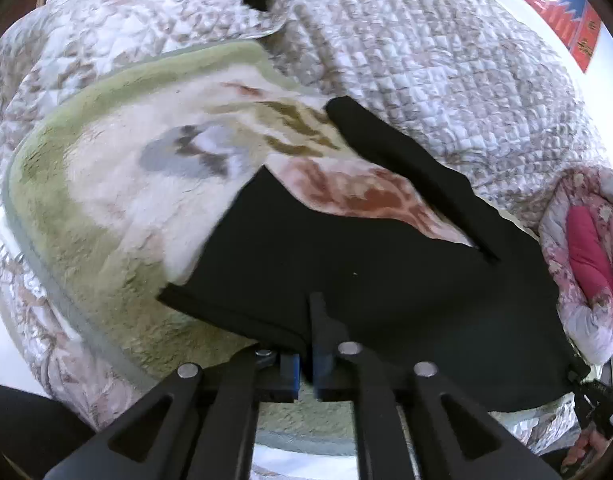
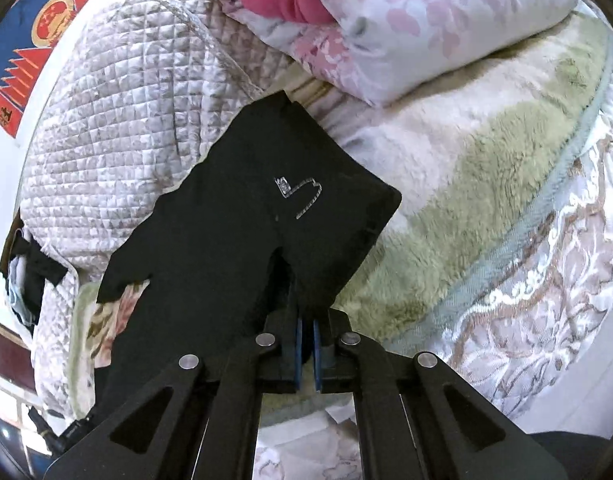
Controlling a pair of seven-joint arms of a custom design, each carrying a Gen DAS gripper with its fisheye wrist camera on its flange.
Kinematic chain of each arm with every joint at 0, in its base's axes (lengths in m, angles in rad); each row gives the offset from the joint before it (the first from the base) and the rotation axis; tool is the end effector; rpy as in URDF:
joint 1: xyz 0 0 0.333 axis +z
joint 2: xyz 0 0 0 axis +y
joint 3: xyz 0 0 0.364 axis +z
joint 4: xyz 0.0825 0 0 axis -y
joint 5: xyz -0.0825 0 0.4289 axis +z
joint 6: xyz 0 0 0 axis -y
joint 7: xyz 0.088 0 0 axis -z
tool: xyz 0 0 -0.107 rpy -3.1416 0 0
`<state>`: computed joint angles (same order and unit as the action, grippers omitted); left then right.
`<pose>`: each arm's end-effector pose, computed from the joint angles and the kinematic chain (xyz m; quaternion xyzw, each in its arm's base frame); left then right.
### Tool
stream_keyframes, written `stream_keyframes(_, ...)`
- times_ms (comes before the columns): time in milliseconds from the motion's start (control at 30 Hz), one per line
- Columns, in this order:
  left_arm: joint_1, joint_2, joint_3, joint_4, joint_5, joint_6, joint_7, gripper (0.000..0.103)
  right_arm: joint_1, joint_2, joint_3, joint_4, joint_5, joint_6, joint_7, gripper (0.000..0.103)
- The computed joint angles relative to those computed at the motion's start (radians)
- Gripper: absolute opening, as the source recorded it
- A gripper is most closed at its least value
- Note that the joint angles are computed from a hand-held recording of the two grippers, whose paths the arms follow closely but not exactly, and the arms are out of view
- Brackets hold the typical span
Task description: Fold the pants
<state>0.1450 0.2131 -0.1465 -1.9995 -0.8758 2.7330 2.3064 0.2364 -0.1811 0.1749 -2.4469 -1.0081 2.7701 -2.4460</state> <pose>0.6716 0.0333 0.4211 -0.6608 0.6591 -0.3457 0.0972 0.4560 0.2403 0.4254 -0.2710 0.8917 -0.1403 0.3344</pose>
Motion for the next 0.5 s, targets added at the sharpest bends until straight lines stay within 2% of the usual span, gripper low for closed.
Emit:
stream_keyframes(33,-0.004,-0.004,0.009,-0.004,0.019,0.014,-0.026,0.016,0.008,-0.009,0.0,-0.005,0.032,-0.017,-0.012,0.003)
stream_keyframes(67,-0.004,-0.011,0.012,-0.009,0.019,0.038,-0.037,0.017,0.014,-0.023,0.005,-0.008,0.05,-0.04,-0.015,0.009)
stream_keyframes(100,-0.007,-0.019,0.014,-0.02,0.019,0.087,-0.047,0.024,0.021,-0.038,0.016,-0.006,0.065,-0.086,-0.021,0.021)
stream_keyframes(167,-0.009,-0.028,0.012,-0.029,0.018,0.176,-0.052,0.035,0.039,-0.064,0.052,0.016,0.083,-0.243,-0.044,0.027)
stream_keyframes(200,0.003,-0.027,-0.001,-0.021,-0.01,0.186,-0.024,0.04,0.048,-0.074,0.068,0.031,0.08,-0.323,-0.055,0.028)
stream_keyframes(267,0.016,-0.021,-0.013,0.002,-0.029,0.155,0.009,0.041,0.06,-0.08,0.078,0.057,0.065,-0.419,-0.076,0.03)
stream_keyframes(367,0.019,-0.008,-0.037,0.035,-0.067,0.075,0.087,0.041,0.074,-0.048,0.053,0.096,0.052,-0.435,-0.152,0.03)
stream_keyframes(467,-0.003,0.007,-0.05,0.062,-0.059,-0.024,0.135,0.041,0.076,0.024,0.0,0.142,0.045,-0.282,-0.299,0.03)
stream_keyframes(500,-0.01,0.011,-0.059,0.065,-0.069,-0.052,0.169,0.041,0.078,0.056,-0.011,0.169,0.06,-0.26,-0.368,0.03)
